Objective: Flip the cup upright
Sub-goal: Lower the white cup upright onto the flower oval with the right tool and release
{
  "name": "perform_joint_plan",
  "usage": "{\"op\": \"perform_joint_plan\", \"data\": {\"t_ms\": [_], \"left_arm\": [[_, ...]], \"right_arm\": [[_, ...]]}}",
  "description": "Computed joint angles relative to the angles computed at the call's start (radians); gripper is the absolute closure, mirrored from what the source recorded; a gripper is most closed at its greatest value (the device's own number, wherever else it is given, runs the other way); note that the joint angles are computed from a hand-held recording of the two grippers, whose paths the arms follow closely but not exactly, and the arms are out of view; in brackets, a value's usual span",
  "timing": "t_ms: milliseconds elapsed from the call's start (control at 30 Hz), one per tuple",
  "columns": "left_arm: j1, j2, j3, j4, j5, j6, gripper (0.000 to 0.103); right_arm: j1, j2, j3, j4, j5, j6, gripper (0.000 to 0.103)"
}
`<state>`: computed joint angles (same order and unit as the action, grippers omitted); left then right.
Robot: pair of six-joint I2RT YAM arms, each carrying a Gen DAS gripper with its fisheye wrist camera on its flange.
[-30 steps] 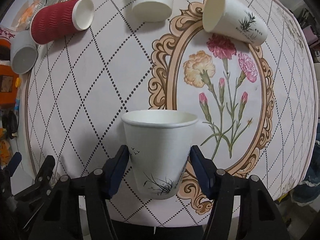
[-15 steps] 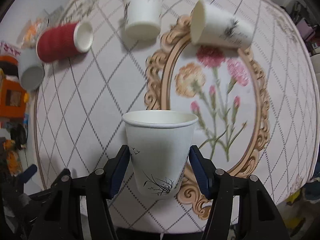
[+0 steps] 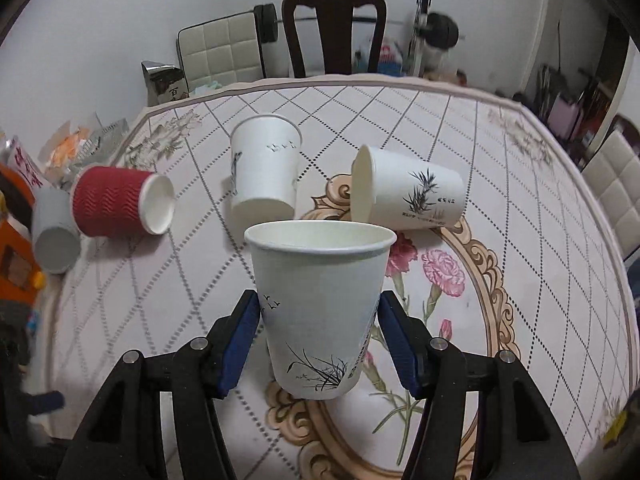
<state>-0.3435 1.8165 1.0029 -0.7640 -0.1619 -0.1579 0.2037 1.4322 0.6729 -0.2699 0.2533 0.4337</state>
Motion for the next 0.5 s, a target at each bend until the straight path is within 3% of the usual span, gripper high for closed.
{"op": "perform_joint_plan", "data": {"t_ms": [167, 400, 500], "left_arm": [[-0.016, -0.035, -0.043, 0.007, 0.001, 0.000, 0.000], [-0.031, -0.189, -0.150, -0.010, -0.013, 0.003, 0.000], [-0.044, -0.260, -0.178, -0.034, -0.020, -0.017, 0.000]], "right_arm": [[0.045, -0.091, -0.105, 0.052, 0.038, 0.014, 0.039], [0.081, -0.177, -0.147, -0.065, 0.016, 0.058, 0.037], [0.087, -0.224, -0.163, -0.108, 0.011, 0.064, 0.028]]}}
